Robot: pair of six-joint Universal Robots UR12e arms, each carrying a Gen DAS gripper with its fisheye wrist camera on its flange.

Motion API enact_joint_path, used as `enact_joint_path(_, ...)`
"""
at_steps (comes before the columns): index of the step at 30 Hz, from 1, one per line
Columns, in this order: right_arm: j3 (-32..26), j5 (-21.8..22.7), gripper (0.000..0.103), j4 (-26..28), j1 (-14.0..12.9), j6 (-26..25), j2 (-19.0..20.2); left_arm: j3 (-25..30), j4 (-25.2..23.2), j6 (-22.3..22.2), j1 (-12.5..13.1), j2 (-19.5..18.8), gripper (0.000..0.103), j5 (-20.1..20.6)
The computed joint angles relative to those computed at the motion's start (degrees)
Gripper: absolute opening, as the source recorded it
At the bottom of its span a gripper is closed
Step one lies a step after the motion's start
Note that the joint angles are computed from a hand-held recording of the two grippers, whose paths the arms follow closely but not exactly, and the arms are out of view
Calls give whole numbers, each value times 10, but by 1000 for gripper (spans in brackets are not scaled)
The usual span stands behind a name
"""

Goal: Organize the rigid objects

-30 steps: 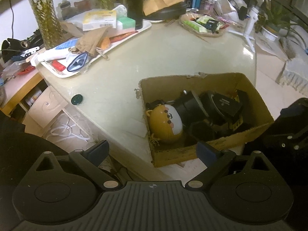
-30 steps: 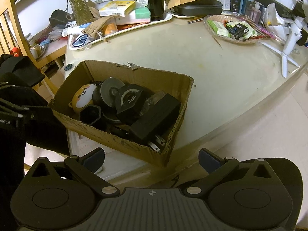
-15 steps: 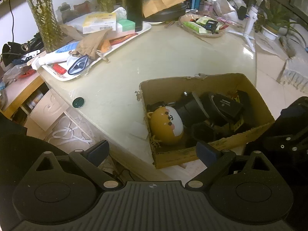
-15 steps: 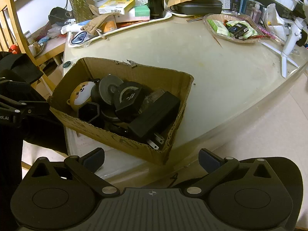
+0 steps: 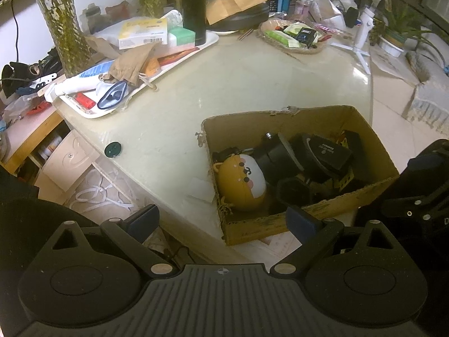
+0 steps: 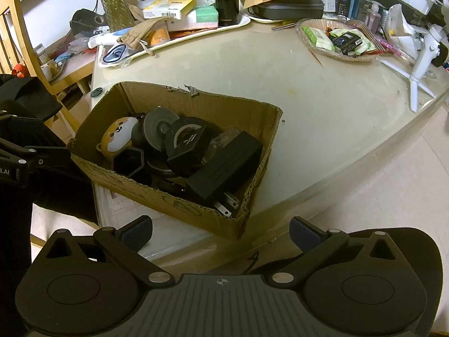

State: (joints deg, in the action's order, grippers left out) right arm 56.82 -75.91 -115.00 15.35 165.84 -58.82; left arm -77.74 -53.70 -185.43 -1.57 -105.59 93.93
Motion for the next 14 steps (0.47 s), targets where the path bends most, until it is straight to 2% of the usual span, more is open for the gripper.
enact_joint_path(14, 3, 0, 103, -2, 0, 0, -1, 2, -5, 1, 1, -2, 99, 2)
